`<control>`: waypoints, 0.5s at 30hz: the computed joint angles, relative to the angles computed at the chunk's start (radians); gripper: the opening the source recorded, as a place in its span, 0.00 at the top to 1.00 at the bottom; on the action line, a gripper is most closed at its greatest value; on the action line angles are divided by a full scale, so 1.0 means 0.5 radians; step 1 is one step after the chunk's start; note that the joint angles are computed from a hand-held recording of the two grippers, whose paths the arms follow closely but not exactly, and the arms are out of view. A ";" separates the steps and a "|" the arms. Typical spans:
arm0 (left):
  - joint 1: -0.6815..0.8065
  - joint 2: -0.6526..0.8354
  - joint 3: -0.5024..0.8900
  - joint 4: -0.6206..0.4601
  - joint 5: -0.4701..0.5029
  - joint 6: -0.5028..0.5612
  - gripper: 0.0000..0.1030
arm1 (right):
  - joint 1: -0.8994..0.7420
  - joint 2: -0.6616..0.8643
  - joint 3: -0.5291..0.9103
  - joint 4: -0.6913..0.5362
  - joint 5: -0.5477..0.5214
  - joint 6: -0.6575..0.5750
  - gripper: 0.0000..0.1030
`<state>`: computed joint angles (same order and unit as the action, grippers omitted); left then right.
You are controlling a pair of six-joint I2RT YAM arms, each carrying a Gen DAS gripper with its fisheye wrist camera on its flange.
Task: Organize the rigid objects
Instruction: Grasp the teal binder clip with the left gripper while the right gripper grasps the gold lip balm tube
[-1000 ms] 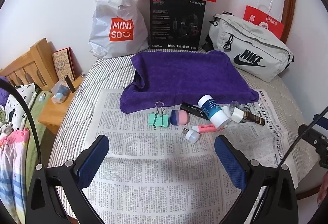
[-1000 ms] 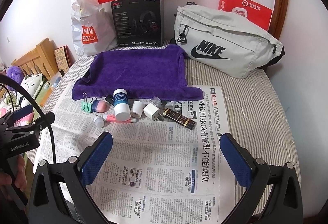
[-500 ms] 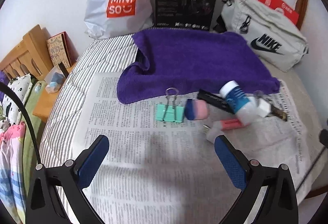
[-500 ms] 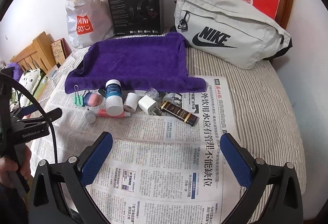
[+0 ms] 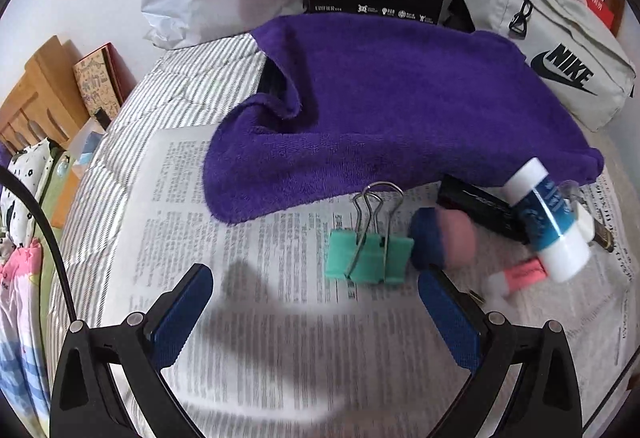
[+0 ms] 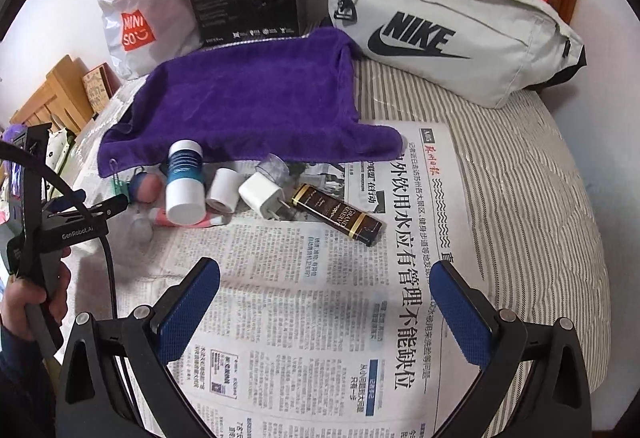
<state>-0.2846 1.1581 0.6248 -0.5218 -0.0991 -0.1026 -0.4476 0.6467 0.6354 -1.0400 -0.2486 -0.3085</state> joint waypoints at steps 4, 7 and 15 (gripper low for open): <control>-0.005 0.071 -0.014 0.110 -0.032 0.058 0.00 | 0.066 0.073 -0.028 0.080 0.043 0.047 0.00; 0.033 0.096 -0.006 0.140 0.055 0.084 0.00 | 0.091 0.114 -0.051 0.134 0.053 0.062 0.00; 0.034 0.053 -0.060 0.239 0.101 0.097 0.16 | -0.092 0.305 -0.106 0.330 -0.006 -0.097 0.00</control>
